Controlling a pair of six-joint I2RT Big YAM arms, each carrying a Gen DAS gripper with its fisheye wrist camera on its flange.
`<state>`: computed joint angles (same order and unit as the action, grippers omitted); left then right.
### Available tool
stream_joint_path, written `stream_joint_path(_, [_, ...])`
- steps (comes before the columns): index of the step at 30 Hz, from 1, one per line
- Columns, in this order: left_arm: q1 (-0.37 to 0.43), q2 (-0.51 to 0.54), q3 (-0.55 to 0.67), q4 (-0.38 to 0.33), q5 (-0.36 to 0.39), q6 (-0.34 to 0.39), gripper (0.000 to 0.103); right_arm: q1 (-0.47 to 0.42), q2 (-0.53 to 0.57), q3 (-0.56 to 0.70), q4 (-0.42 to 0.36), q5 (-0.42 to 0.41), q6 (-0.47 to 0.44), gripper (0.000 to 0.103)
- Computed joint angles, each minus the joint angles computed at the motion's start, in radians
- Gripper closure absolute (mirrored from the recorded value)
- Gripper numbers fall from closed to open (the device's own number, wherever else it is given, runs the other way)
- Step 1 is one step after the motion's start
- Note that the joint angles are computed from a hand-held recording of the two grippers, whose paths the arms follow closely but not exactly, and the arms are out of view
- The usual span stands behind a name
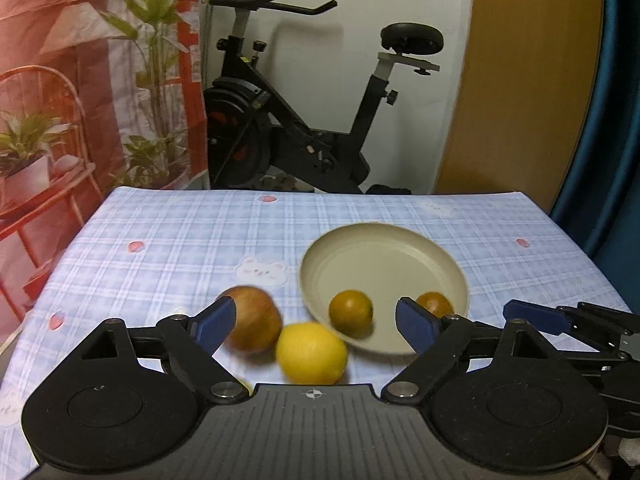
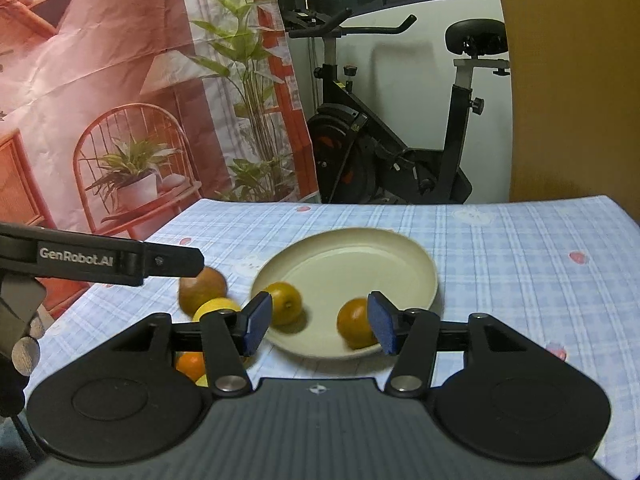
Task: Organize fruits
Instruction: 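Withdraw both tools from the plate back over the fruit pile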
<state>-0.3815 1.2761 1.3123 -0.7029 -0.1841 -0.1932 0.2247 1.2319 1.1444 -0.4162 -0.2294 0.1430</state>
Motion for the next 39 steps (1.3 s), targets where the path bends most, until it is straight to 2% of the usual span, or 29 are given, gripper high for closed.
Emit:
stream_joint_path(6, [-0.015,-0.063,-0.062,0.018,-0.036,0.0,0.014,0.025,-0.05,-0.047,-0.016,-0.001,0.025,0.047])
stream_joint_path(10, [-0.027,-0.089,-0.087,0.002,-0.053,0.017,0.014,0.043,-0.084,-0.082,-0.013,0.004,0.04,0.046])
stream_joint_path(17, [-0.029,-0.158,-0.171,0.069,-0.043,0.028,0.015,0.067,-0.113,-0.112,-0.004,0.03,0.025,0.042])
stream_joint_path(20, [-0.035,-0.177,-0.198,0.088,-0.072,0.027,0.015,0.072,-0.112,-0.114,-0.003,0.033,0.019,0.042])
stream_joint_path(22, [-0.029,-0.184,-0.208,0.085,-0.055,0.015,0.015,0.075,-0.112,-0.117,-0.002,0.033,0.016,0.042])
stream_joint_path(25, [-0.003,-0.205,-0.234,0.106,0.01,-0.022,0.015,0.077,-0.114,-0.127,-0.001,0.032,0.011,0.042])
stream_joint_path(28, [-0.001,-0.212,-0.253,0.128,-0.011,-0.027,0.015,0.08,-0.113,-0.129,-0.005,0.028,0.009,0.042])
stream_joint_path(31, [0.0,-0.214,-0.267,0.14,0.0,-0.032,0.015,0.083,-0.111,-0.129,-0.009,0.023,0.006,0.041])
stream_joint_path(34, [0.004,-0.222,-0.283,0.156,0.025,-0.028,0.015,0.084,-0.111,-0.129,-0.012,0.017,0.003,0.037])
stream_joint_path(39, [0.0,-0.225,-0.29,0.156,0.017,-0.022,0.015,0.085,-0.108,-0.126,-0.021,0.013,0.002,0.032])
